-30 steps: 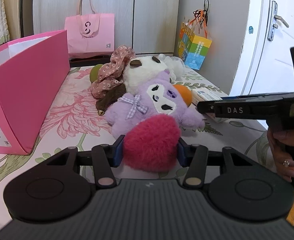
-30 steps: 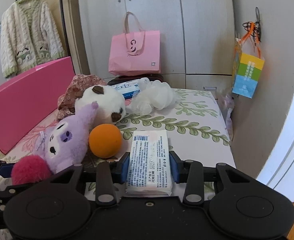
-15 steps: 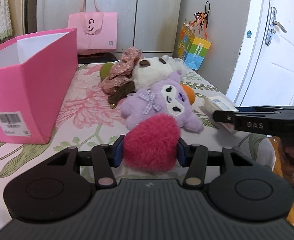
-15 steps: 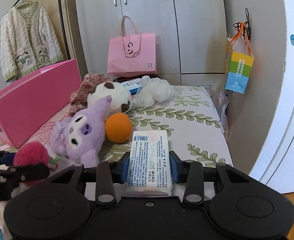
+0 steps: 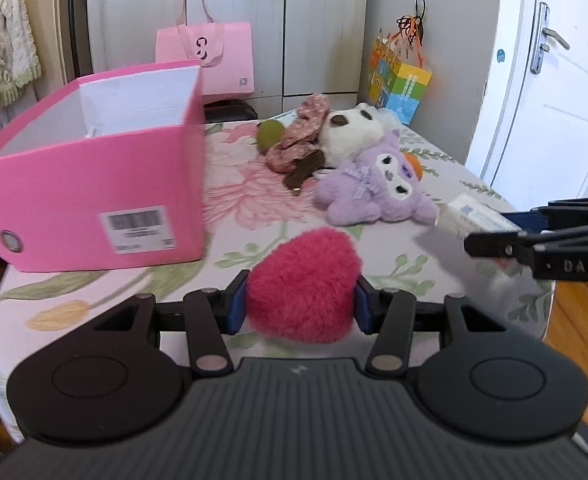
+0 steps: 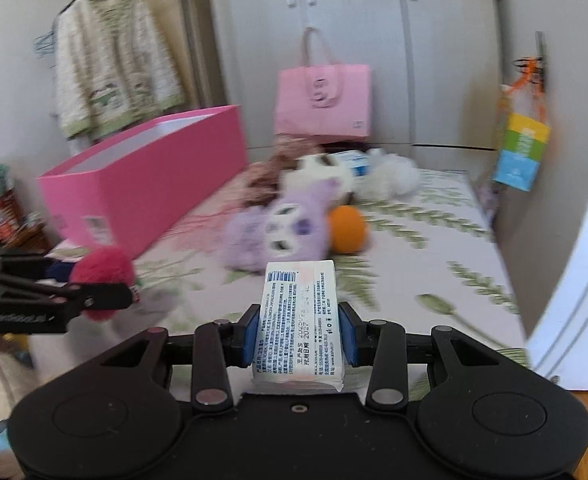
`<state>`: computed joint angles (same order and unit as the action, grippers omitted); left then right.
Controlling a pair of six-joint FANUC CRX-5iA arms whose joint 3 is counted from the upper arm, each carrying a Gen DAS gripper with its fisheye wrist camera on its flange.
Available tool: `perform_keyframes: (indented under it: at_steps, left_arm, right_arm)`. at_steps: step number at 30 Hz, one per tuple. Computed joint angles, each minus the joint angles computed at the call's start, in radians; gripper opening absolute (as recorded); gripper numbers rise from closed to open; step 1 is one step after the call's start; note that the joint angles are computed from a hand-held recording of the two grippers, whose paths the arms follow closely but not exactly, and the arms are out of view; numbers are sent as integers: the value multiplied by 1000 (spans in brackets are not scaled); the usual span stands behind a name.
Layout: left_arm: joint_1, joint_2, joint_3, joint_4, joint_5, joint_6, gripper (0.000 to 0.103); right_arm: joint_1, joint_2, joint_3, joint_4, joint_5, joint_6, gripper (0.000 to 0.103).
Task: Organize soft objects
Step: 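Carry the pink heart and tissue pack over the pink box with both tools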
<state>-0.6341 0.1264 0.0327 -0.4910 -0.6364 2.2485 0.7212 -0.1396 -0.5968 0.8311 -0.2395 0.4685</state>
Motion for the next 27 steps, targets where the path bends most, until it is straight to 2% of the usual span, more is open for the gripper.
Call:
perform_keyframes:
  at_steps: [2,6,8,10,14,20,27]
  left_arm:
    - [13,-21,-16,10,-21,-13,50]
    - [61,-73,-63,82,-45,-84,50]
    - [86,-99,-80,118,-66,-128,50]
    - [102,-116,-81,127,-101,-160,50]
    - [146,-151,-78,168,-161,-243,50]
    - [241,-207,-101,320,-164,-413,50]
    - [338,-202,-87,505,-146,-582,50]
  right_arm:
    - [53,15,65,-205,-44,182,45]
    - [110,46,176,-460,-107,433,45]
    - [124,66,254,-625,-147,592,45]
    - [131,88,320,-723,-184,697,45]
    - [131,150,456,-859,-272,852,45]
    - [109,217,615,-1017,-376,1008,45]
    - [104,288,758,-1042,-400,1069,45]
